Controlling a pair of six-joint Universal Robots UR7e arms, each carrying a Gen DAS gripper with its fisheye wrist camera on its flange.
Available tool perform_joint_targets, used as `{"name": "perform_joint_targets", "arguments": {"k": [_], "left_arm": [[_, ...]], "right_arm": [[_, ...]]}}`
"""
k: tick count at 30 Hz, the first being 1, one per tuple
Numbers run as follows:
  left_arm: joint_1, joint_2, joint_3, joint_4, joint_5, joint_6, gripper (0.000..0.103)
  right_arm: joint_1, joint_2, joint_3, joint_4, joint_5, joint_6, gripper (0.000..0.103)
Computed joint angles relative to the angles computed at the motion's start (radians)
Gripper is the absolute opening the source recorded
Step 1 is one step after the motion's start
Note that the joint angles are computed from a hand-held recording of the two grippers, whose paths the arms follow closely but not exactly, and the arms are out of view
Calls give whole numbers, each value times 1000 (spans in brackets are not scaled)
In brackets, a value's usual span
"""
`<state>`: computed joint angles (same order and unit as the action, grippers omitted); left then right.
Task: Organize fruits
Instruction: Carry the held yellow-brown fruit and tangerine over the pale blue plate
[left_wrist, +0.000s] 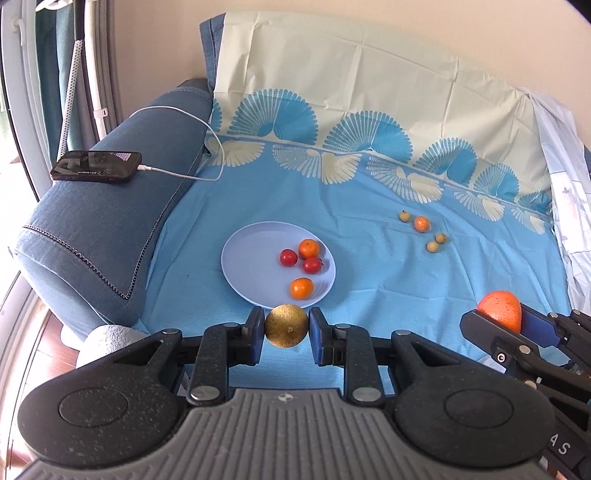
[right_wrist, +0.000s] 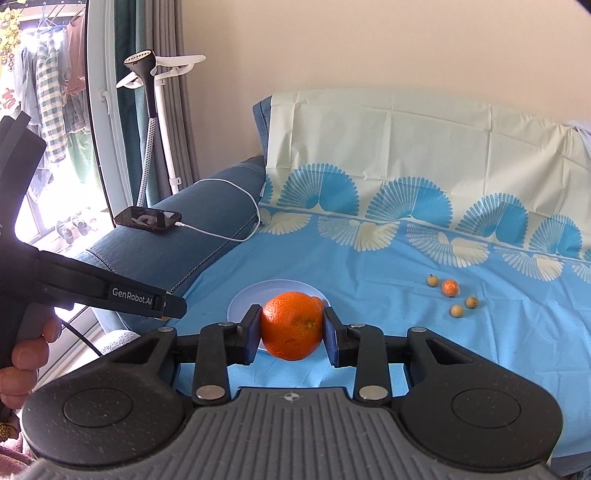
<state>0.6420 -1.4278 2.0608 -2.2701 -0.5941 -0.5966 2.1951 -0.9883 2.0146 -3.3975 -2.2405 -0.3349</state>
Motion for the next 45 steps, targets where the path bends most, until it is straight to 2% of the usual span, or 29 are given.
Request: {"name": "perform_joint_targets", "arguments": {"k": [19,27,34,38,42,45], "left_arm": [[7,1,2,-2,0,-18,28],[32,23,-18,8,-2,-34,28],[75,50,-54,-4,11,-9,28],[112,82,-92,-27,15,20,28],[157,124,-146,-27,5,43,28],[196,166,-193,-32,1,75,28]], "right_arm": [[-5,5,-15,37,-1,-2,36],[-19,13,-33,66,3,4,36],[-39,36,-66,81,0,-9,36],[-50,75,-98,52,-8,-58,36],[-74,109,-145,97,8,-53,36],[-100,148,-183,89,32,-62,36]]}}
